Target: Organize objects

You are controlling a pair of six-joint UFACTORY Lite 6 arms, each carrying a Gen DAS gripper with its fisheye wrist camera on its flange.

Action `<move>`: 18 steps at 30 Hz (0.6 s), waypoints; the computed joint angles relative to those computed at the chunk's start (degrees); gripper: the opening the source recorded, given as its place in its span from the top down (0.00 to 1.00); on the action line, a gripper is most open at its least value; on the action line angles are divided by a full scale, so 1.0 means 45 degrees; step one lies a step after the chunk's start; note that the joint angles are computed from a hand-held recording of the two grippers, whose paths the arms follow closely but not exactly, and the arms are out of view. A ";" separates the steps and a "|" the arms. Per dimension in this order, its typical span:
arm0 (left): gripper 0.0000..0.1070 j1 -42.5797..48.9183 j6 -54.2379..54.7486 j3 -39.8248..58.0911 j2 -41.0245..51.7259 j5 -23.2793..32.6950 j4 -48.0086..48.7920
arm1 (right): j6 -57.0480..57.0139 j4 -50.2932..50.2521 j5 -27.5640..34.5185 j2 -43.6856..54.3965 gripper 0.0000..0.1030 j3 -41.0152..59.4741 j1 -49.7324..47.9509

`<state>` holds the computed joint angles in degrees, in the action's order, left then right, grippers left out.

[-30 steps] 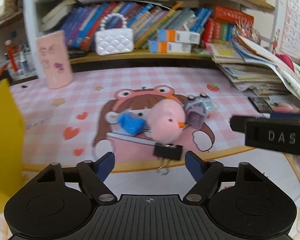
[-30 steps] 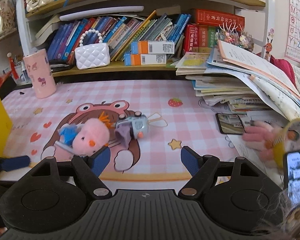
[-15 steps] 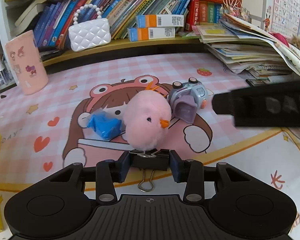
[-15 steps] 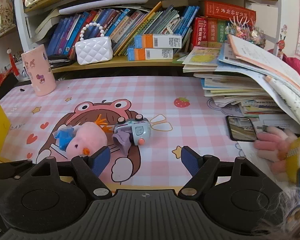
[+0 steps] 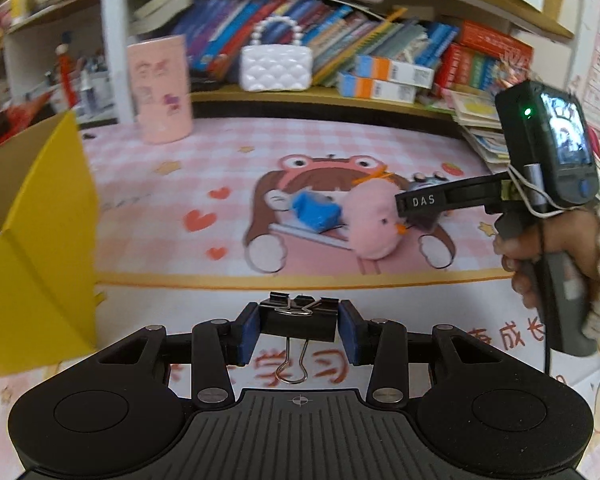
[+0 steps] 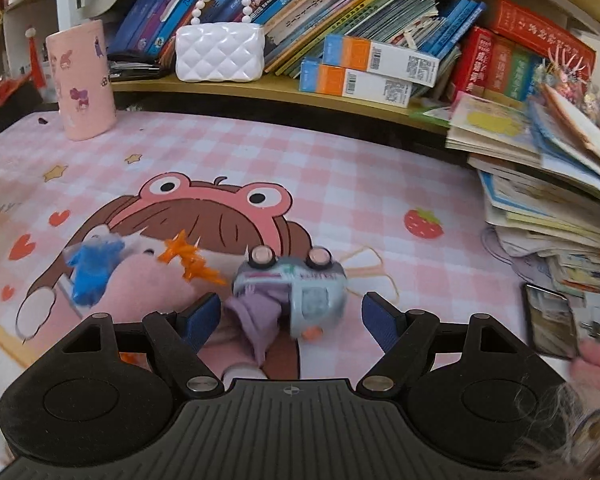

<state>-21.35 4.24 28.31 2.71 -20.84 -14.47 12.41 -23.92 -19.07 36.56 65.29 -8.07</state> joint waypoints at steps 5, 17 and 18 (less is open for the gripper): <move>0.63 0.0342 -0.0398 -0.0508 -0.0719 0.0093 0.0312 | 0.1011 -0.0667 0.0232 0.0600 0.42 0.0739 -0.0058; 0.63 0.1139 -0.3408 -0.1783 -0.2321 -0.0245 0.4021 | -0.0716 0.1940 -0.1212 -0.4334 0.42 -0.4882 -0.0262; 0.63 0.1231 -0.3658 -0.1965 -0.2559 -0.0197 0.4307 | -0.0804 0.2240 -0.1163 -0.5018 0.42 -0.5571 -0.0214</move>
